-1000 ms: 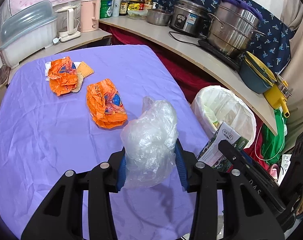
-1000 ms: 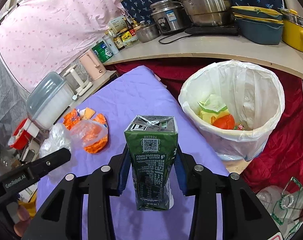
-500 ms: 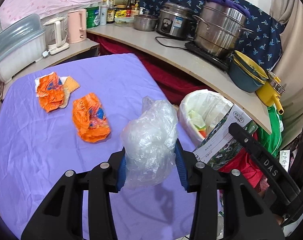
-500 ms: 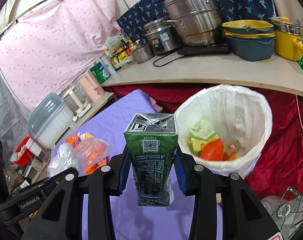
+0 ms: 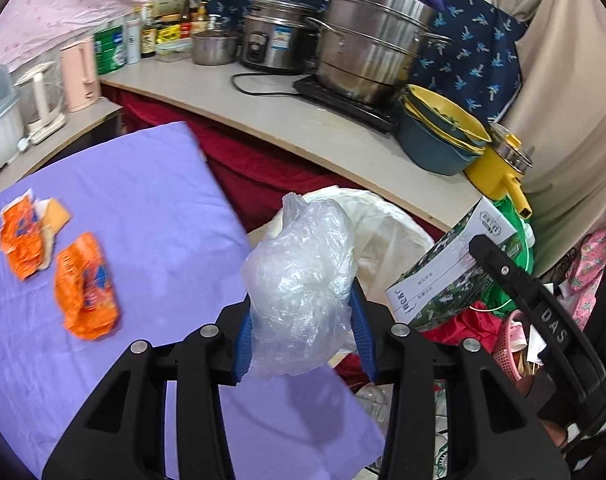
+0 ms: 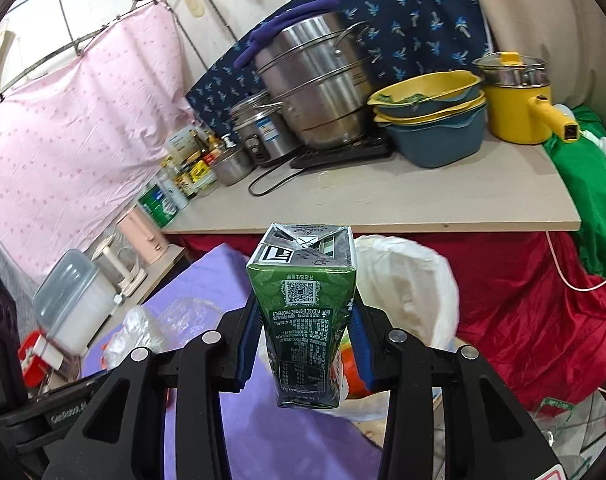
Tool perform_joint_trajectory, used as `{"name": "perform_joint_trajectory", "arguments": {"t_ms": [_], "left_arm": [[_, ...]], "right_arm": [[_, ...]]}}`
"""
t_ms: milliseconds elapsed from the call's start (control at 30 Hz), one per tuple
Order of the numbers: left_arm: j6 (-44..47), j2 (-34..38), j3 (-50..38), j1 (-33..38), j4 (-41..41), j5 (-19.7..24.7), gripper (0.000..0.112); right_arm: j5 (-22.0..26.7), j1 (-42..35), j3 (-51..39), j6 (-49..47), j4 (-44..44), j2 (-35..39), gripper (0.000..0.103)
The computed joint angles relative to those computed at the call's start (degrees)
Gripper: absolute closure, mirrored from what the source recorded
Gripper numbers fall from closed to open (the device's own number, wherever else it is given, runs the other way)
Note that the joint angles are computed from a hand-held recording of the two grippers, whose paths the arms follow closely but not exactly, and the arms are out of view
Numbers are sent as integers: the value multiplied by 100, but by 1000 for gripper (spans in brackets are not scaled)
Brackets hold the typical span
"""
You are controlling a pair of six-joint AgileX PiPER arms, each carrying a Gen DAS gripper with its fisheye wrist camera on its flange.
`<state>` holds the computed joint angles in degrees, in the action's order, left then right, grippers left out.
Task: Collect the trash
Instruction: 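Carry the wrap and carton over the trash bin and open both tools to drop them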
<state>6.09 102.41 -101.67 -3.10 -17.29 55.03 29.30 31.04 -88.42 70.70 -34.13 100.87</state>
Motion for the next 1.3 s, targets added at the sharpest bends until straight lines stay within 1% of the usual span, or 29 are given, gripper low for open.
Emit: {"name": "perform_joint_trajectory", "arguments": {"t_ms": [233,367,467,567,700,800,1000,1100,1167,1300], "left_arm": [[-342,1031,-1338,-548,154,395,71],[-441,1516,-1931,-672,113,624,66],[-550,1733,-2182,-683,127,707,60],[-649,1773,-2184,-683,203,617,52],[-691,1842,-2263,-615,167,577,45],[-708,1903,-2388,-578,174,621,45],[-715,1833,-2289,-408,174,505,45],[-729,1767,-2163,-307,163,436,45],[-740,1703,-2040,-276,213,359,45],[-750,1588,-1828,-216,293,231,44]], "right_arm": [[5,-379,142,-23,8,-38,65],[-1,-580,34,-133,95,91,65],[-5,-683,-78,-262,233,221,65],[4,-753,-227,-417,381,360,65],[18,-793,-463,-580,522,584,65],[25,-824,-587,-696,639,702,65],[75,-833,-843,-916,896,922,65],[149,-827,-1081,-1204,1184,1089,64],[183,-788,-1198,-1248,1238,1172,61],[279,-699,-1374,-1246,1203,1285,60]]}}
